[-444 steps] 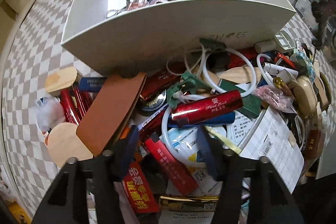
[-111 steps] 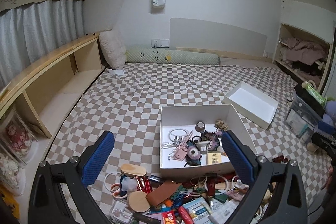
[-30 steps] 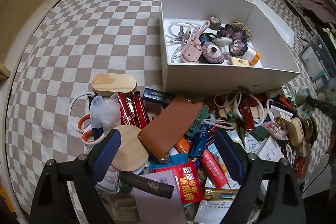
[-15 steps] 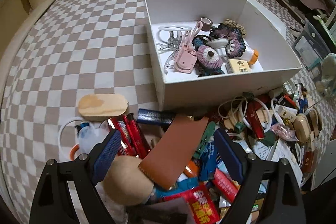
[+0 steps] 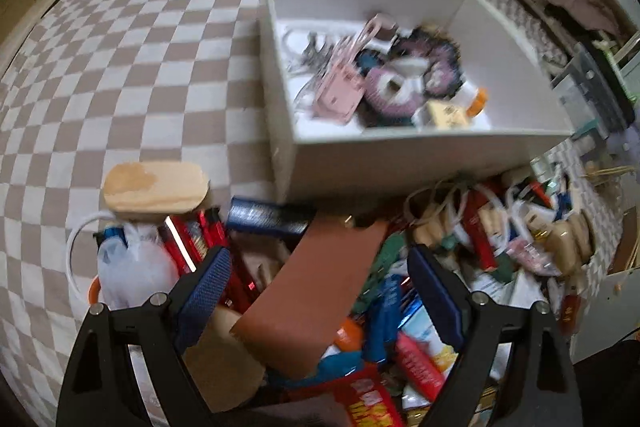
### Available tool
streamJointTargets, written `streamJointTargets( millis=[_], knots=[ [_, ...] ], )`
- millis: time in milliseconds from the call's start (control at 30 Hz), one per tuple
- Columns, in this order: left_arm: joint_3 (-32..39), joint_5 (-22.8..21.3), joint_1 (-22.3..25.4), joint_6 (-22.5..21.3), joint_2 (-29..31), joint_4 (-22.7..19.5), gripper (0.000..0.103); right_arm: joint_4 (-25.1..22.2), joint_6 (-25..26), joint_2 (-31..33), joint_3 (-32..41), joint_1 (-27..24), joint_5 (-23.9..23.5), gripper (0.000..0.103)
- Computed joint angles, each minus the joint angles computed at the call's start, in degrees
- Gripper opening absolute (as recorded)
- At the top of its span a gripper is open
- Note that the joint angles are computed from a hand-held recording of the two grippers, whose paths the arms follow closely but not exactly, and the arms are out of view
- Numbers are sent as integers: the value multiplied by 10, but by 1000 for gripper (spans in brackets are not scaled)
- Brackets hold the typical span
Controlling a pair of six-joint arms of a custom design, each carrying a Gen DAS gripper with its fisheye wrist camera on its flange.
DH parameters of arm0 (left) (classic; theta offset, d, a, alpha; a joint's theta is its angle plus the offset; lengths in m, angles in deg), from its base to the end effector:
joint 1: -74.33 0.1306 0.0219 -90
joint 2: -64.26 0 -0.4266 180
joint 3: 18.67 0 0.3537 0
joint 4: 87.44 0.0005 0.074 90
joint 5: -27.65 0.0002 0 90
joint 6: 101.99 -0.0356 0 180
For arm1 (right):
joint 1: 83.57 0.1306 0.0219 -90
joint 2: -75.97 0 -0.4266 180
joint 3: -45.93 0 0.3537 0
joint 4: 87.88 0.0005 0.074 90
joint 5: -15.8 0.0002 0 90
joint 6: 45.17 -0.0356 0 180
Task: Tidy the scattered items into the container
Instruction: 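Grasp the brown leather pouch with the left tool while the right tool holds the patterned cloth bag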
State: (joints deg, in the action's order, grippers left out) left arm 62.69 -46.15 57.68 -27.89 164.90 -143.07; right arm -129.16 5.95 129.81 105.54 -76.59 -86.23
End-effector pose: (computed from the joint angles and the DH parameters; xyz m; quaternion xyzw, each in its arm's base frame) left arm 0.4401 -0.1425 0.3286 0.2928 0.9369 -0.1405 0.1291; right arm 0.2082 0.0325 0.4472 0.1968 0.8633 0.2632 0.3830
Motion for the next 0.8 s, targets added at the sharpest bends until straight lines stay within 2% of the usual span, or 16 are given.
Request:
streamJointTargets(
  millis=[167,267,333,467,567,700,800],
  knots=[
    [-4,17,10,-29,0,-34,88,-2,-1,-4,-1,-1,-1,14],
    [-9,29,8,-52,-4,-62,81,-3,-6,-10,-4,-2,-1,14],
    [-14,35,7,-65,-8,-78,80,-3,-9,-13,-5,-3,1,14],
    [-30,31,-1,-85,-26,-87,80,-6,-13,-17,-6,-2,3,14],
    [-33,28,-3,-78,-29,-83,78,-7,-15,-19,-6,0,6,14],
    [-25,25,0,-45,-20,-81,71,-8,-19,-19,-4,10,17,14],
    [-17,19,3,-17,-9,-79,70,-10,-18,-16,-2,17,23,14]
  ],
)
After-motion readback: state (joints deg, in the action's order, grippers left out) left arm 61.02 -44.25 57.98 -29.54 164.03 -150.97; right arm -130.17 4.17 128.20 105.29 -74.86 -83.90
